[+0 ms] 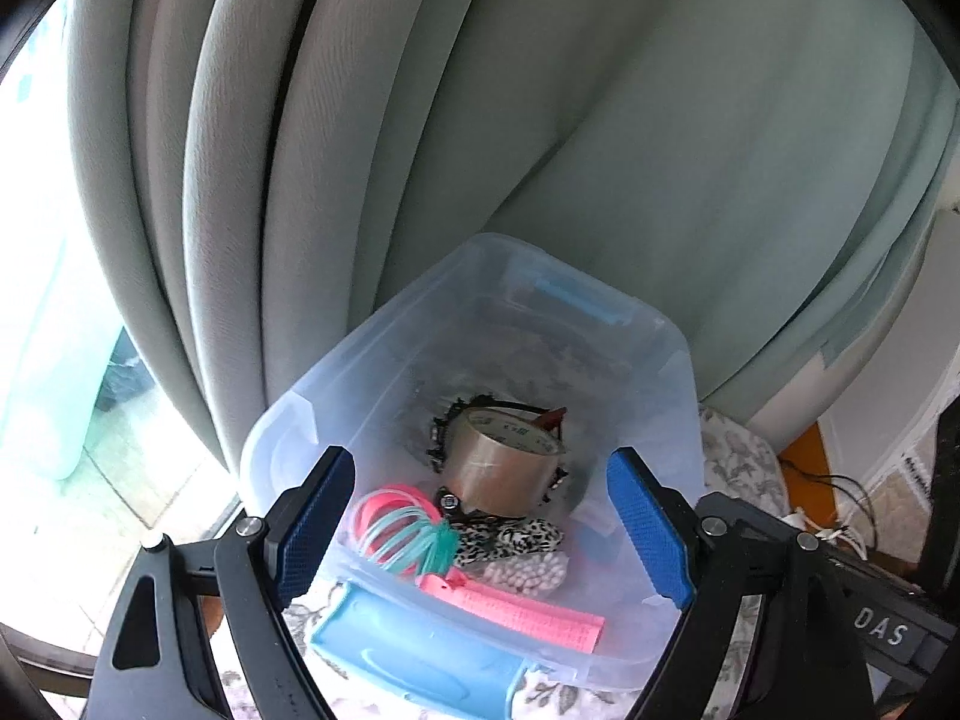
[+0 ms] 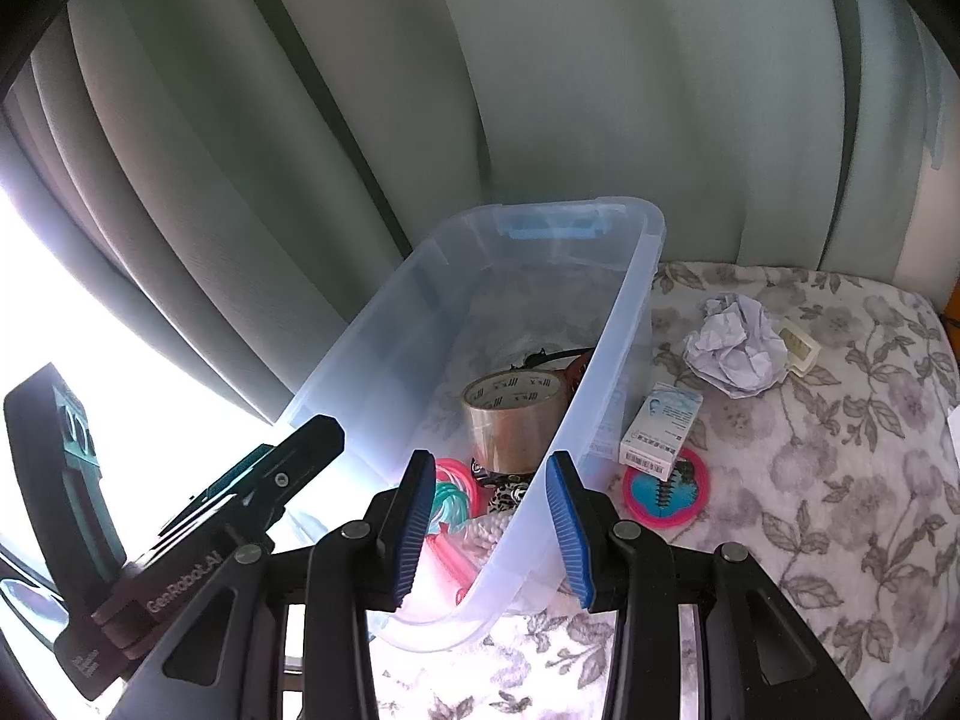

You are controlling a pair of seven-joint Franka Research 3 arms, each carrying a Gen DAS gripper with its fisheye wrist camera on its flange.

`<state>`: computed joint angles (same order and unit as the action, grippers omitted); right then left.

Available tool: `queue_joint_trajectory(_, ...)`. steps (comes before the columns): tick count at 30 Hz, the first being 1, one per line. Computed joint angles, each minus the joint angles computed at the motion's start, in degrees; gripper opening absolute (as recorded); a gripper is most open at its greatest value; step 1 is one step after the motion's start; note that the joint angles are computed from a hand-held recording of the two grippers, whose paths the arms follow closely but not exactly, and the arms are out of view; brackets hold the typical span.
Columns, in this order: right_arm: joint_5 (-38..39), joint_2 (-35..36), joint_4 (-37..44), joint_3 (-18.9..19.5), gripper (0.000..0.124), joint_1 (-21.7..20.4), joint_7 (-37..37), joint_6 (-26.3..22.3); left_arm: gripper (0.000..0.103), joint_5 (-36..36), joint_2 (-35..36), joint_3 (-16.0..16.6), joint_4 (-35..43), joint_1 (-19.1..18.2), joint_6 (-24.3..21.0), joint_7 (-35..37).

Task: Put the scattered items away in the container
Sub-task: 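Move both tools away from the box toward the pink mirror and paper ball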

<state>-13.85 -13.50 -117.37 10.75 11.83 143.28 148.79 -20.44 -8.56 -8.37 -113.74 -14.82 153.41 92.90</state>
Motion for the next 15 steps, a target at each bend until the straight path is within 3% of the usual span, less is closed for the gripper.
queue_joint_trajectory(9,0.06,-4.56,-3.62,0.85,0.042,-1.20,1.29,0.90,0.087,7.23,-0.84,-1.35,0.69,0.94,-0.40,-4.59)
queue_joint_trajectory(15,0.85,-9.72,-7.93,2.09,0.042,-3.14,2.33,1.98,0.087,6.76,-1.24,-0.95,1.89,-0.25,-2.57,-4.45)
